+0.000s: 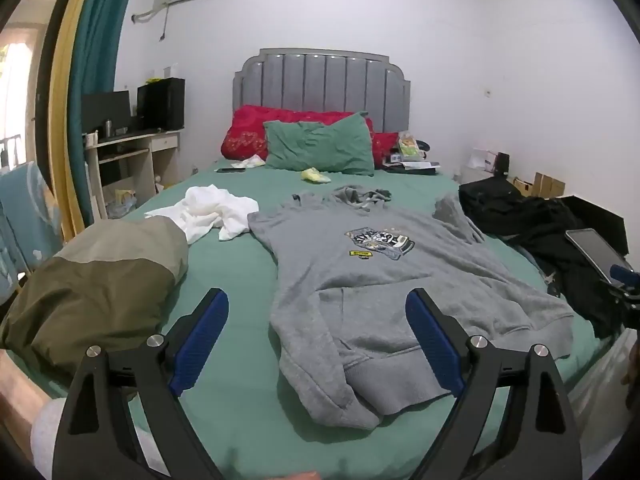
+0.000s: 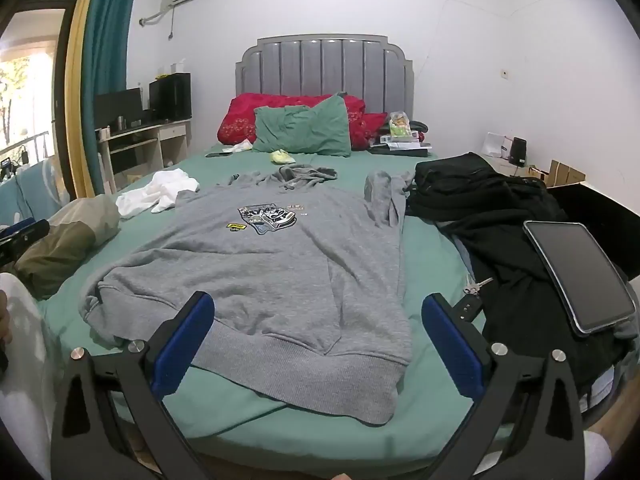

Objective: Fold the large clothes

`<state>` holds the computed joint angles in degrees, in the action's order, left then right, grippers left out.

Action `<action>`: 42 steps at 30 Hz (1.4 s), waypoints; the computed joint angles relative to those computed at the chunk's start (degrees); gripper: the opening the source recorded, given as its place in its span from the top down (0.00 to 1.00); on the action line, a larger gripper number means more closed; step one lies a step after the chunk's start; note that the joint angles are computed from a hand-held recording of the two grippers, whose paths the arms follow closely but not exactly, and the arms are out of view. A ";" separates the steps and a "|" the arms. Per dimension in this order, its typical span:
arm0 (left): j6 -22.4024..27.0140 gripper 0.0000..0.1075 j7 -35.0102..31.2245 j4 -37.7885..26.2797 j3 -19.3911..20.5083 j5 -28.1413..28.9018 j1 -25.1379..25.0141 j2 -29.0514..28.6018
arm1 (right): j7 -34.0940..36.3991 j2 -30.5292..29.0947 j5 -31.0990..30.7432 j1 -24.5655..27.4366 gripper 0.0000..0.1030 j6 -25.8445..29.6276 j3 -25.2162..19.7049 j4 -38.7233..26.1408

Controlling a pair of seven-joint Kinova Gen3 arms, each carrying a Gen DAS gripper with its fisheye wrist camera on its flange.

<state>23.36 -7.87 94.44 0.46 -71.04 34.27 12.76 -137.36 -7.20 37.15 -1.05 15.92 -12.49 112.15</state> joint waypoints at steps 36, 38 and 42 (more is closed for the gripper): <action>-0.14 0.14 0.19 -0.09 -0.29 -0.07 0.12 0.11 | 1.11 0.24 -0.89 -0.07 0.01 -0.30 0.44 -0.02; -0.08 0.14 0.07 -0.16 -0.21 0.00 0.05 0.15 | 0.02 0.67 0.04 0.42 0.01 -0.47 -0.01 -0.02; 0.01 0.14 -0.11 -0.18 -0.15 0.16 0.00 0.13 | -2.75 1.49 2.56 0.07 0.01 -0.53 0.09 -0.13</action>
<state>23.36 -7.98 94.26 0.32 -70.88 34.27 12.88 -140.12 -5.70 39.72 -0.98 15.39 -12.40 112.02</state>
